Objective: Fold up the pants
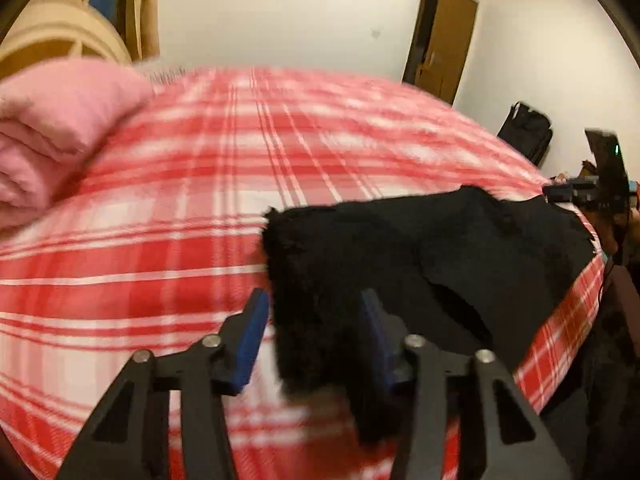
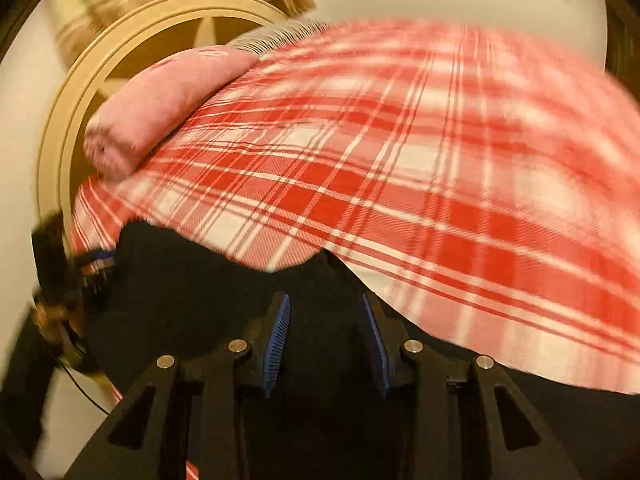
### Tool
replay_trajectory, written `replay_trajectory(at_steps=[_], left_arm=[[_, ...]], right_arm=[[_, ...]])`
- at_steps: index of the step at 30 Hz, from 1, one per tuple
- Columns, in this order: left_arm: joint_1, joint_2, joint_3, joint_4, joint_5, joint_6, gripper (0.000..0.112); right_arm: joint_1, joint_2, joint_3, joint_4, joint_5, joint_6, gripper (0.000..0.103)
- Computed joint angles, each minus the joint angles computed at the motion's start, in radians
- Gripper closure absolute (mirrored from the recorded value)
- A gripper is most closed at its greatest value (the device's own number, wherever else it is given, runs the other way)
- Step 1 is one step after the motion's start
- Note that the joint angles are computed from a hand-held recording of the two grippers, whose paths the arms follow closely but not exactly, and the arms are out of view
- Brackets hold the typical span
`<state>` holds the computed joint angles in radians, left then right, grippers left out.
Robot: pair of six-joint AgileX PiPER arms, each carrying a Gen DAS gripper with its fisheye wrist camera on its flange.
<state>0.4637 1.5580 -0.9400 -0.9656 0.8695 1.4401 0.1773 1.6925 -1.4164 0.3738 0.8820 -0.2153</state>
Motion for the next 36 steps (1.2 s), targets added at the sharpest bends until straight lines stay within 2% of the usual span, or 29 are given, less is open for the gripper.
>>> replay_trajectory(at_steps=[2,3,4,5,7,9,12,15,17,18,19,21,24,27,29,31,34,36], left_arm=[[-0.066,0.051,-0.037,0.031,-0.04,-0.075,0.067],[-0.086,0.085,-0.07,0.037,-0.028,-0.112,0.065],[-0.091,0.105,-0.087,0.033,-0.012,-0.131,0.065],[-0.095,0.121,-0.106,0.043,0.004,-0.164,0.065],[-0.094,0.125,-0.119,0.038,0.039,-0.178,0.08],[-0.112,0.103,-0.11,0.045,0.001,-0.164,0.091],[-0.138,0.07,-0.105,0.046,-0.058,-0.158,0.094],[-0.165,0.092,-0.134,0.045,-0.099,-0.154,0.093],[-0.204,0.129,-0.164,0.076,-0.153,-0.19,0.091],[-0.223,0.137,-0.165,0.085,-0.192,-0.19,0.087],[-0.239,0.133,-0.154,0.086,-0.238,-0.173,0.084],[-0.243,0.119,-0.137,0.09,-0.275,-0.171,0.072],[-0.197,0.078,-0.104,0.06,-0.237,-0.122,0.069],[-0.118,-0.017,-0.008,-0.012,-0.224,-0.003,0.066],[-0.076,-0.076,0.047,-0.045,-0.255,0.039,0.061],[-0.012,-0.113,0.081,-0.112,-0.228,0.089,0.055],[0.0,-0.167,0.118,-0.142,-0.24,0.071,0.054],[-0.046,-0.231,0.154,-0.159,-0.233,0.071,0.054]], right_arm=[[-0.007,0.117,-0.1,0.041,0.068,-0.007,0.065],[0.002,0.159,-0.13,0.029,0.081,0.007,0.066],[0.012,0.178,-0.137,0.006,0.072,0.022,0.092],[0.021,0.193,-0.147,0.008,0.076,0.011,0.102],[0.022,0.168,-0.121,0.022,0.036,-0.001,0.102],[0.007,0.125,-0.088,0.045,-0.016,-0.01,0.102],[-0.029,0.143,-0.106,0.078,-0.008,0.005,0.102],[-0.001,0.193,-0.115,0.004,0.001,0.04,0.101],[-0.012,0.166,-0.068,0.02,-0.026,0.019,0.087],[-0.009,0.149,-0.056,-0.011,-0.04,0.042,0.064],[-0.004,0.124,-0.041,-0.055,-0.05,0.076,0.049],[0.0,0.049,0.01,-0.094,-0.074,0.076,0.049],[0.038,-0.084,0.103,-0.15,-0.091,0.021,0.049],[0.052,-0.171,0.207,-0.1,-0.079,-0.078,0.048],[0.095,-0.201,0.272,-0.192,-0.089,-0.015,0.048],[0.105,-0.285,0.38,-0.236,-0.145,0.023,0.048],[0.009,-0.421,0.482,-0.124,-0.148,-0.072,0.048],[-0.105,-0.528,0.534,-0.085,-0.123,-0.133,0.048]])
